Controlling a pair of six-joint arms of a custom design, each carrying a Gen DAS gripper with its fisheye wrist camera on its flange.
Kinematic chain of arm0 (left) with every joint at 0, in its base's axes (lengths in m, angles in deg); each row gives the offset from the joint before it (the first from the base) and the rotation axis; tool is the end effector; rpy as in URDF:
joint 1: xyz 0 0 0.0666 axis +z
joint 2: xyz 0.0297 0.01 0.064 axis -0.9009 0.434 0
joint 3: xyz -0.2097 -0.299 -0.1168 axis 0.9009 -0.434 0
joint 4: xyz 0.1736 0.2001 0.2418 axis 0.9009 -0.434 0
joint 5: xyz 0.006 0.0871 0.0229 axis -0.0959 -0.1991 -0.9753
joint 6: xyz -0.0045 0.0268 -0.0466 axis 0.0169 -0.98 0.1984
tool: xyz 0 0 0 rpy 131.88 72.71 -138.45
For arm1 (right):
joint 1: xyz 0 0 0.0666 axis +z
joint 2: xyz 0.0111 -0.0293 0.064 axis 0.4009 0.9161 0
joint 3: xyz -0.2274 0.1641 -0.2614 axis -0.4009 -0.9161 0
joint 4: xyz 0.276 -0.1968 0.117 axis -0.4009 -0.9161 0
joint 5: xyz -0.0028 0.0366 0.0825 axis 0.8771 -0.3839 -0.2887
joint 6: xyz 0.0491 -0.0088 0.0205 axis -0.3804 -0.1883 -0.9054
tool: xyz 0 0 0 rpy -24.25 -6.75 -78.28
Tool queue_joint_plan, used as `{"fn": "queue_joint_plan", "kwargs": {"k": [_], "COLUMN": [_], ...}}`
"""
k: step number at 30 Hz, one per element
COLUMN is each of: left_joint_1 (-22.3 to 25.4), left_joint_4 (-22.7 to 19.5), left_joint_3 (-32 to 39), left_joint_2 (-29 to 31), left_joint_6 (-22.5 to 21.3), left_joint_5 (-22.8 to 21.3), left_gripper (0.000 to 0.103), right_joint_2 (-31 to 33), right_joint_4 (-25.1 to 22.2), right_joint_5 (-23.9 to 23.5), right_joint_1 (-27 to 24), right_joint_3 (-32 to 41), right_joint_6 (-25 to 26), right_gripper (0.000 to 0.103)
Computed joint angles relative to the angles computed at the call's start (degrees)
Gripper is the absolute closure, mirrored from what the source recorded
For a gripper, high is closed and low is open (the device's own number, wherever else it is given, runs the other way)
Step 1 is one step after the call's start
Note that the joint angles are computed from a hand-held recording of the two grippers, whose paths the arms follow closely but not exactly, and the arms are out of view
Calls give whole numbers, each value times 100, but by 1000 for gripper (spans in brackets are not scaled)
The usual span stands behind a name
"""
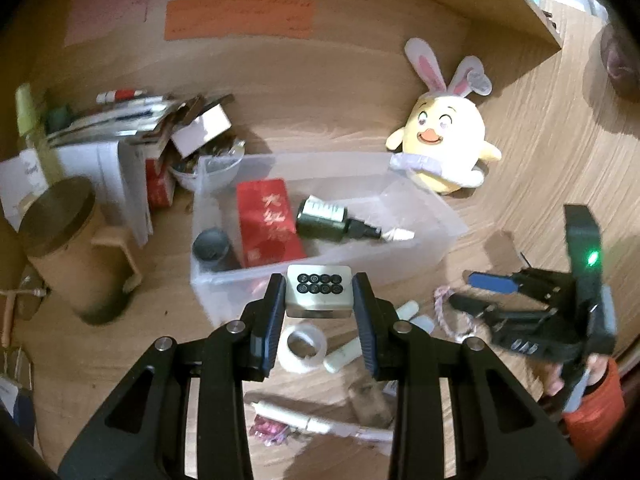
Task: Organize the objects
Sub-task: 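Carry the dotted box with the left tool while the right tool carries the bracelet over the bin, then open the left tool dropping the dotted box while the right tool releases the bracelet into the bin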
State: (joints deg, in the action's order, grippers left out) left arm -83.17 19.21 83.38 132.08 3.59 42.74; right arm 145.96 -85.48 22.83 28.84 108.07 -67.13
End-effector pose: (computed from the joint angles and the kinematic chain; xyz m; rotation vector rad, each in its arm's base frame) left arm 0.5708 -0.2065 0.3710 0.6002 2.2368 -0.4690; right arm 0.5046 0.0432 0.3050 0.0939 2.4416 0.0216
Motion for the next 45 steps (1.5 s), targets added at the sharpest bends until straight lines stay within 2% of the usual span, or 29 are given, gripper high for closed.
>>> {"fn": "queue_joint_plan", "kwargs": {"k": [5,7,9,10,19,28,35,45], "left_joint_1": [-88,-111,-133,-147,-257,-320,-391,-416], "left_joint_4": [-78,-99,-123,-141,-376,-920,-1146,-1382], "left_joint_3": [310,403,491,541,1067,1857,2149,2508], "left_joint_2": [156,211,265,296,654,1192,1431,1706], "left_joint_6": [63,87,88,78,43,85,3,-62], "left_joint_5": [-153,-175,-195,-213,-369,-339,-432,-417], "left_gripper": [70,70,70,70,70,70,70,70], "right_joint_2": [342,400,420,418,41,-189,246,1118], "right_joint_4": [-136,-74,-74,-65,188,521,395,-211], "right_joint_5": [41,216,224,195,159,43,10,-95], "right_joint_1": [60,93,93,81,59,-7,11,-65], "right_joint_3": [235,246,262,261,165,498,1169,2214], "right_joint_6": [44,79,115,111,169,186,192,152], "right_gripper": [62,69,81,83,83,83,83,83]}}
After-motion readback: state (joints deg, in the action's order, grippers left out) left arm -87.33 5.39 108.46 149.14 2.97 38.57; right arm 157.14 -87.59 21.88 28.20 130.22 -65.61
